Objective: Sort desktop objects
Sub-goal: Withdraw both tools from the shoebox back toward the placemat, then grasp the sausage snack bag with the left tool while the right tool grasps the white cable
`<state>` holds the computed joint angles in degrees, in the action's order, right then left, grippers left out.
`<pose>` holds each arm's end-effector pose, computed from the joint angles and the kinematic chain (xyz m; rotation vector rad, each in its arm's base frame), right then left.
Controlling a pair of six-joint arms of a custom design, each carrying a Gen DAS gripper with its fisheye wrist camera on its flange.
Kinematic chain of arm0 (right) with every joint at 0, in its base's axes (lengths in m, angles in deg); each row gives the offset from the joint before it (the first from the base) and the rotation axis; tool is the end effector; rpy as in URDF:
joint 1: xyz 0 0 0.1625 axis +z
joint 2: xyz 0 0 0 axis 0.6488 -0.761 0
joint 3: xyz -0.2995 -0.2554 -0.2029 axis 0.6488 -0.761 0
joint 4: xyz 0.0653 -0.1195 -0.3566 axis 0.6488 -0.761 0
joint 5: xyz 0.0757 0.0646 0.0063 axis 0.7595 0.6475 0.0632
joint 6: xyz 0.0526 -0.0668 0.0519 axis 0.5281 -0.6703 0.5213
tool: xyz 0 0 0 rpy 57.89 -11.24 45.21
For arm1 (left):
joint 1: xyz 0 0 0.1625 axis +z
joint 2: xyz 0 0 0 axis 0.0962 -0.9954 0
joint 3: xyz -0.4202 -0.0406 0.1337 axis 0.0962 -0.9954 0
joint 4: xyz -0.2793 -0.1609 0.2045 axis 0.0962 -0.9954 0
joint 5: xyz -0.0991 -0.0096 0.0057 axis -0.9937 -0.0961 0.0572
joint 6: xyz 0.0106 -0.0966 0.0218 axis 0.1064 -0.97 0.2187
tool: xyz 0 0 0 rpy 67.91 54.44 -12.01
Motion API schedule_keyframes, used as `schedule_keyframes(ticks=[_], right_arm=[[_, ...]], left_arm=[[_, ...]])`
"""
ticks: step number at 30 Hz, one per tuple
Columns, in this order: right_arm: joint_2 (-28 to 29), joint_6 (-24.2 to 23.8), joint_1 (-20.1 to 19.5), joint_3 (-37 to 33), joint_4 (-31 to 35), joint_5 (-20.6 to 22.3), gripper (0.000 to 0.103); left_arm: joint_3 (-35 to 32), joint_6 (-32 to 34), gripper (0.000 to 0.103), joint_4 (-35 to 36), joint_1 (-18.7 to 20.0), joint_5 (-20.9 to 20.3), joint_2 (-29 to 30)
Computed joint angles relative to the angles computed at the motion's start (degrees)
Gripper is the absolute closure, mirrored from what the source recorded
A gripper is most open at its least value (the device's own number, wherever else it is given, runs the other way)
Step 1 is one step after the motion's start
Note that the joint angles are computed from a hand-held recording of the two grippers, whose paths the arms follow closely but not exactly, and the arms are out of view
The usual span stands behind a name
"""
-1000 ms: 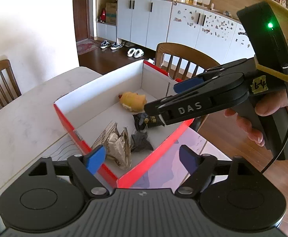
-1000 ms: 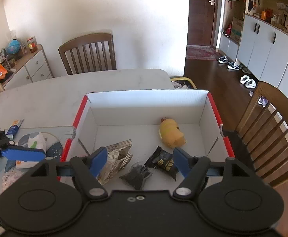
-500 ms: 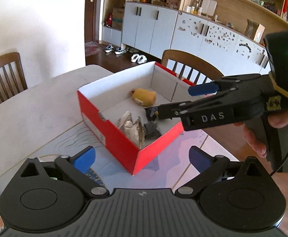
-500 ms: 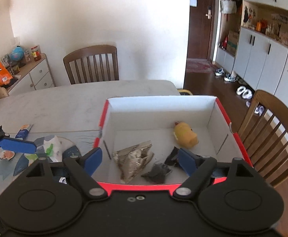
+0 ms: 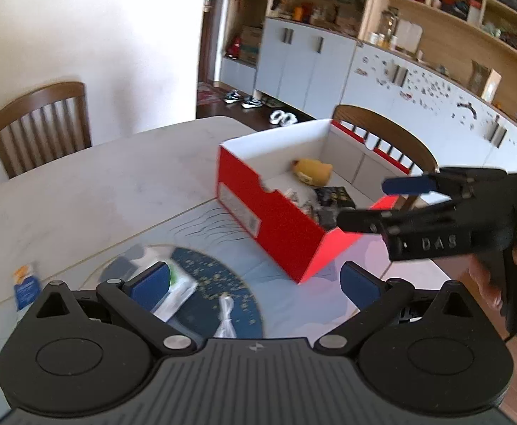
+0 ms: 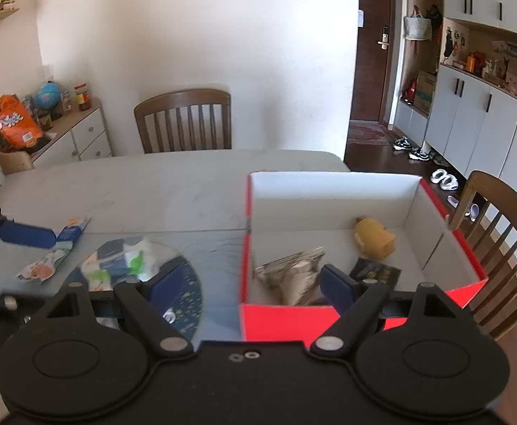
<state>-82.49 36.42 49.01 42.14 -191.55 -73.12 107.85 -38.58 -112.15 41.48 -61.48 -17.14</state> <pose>0.1021 -0.6440 0.2827 0.7883 -2.3220 0.8925 -0.3229 -0.6379 0.0923 0.6893 2.4127 -0.8639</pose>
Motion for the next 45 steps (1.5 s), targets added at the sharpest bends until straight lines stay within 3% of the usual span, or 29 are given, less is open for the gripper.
schedule_keyframes(ticks=[6, 16, 25, 34, 45], right_arm=[[0.85, 0.27, 1.36, 2.76, -2.49, -0.62, 0.018], [3.89, 0.29, 2.75, 4.2, -3.6, -3.03, 0.019], [7.63, 1.62, 3.1, 3.14, -4.73, -4.99, 0.02], [10.02, 3.2, 2.82, 1.49, -3.74, -5.32, 0.02], [14.66, 3.33, 2.89, -1.42, -4.6, -9.76, 0.023]], left_arm=[[6.2, 1.93, 0.0, -5.95, 0.61, 2.51, -3.5], [12.88, -4.25, 0.0, -8.08, 3.82, 8.77, -8.58], [14.52, 2.29, 0.0, -12.27, 6.74, 12.78, -8.41], [13.88, 5.1, 0.001, -12.67, 10.37, 11.0, -8.0], [11.9, 8.24, 0.001, -12.96, 15.21, 8.77, -7.11]])
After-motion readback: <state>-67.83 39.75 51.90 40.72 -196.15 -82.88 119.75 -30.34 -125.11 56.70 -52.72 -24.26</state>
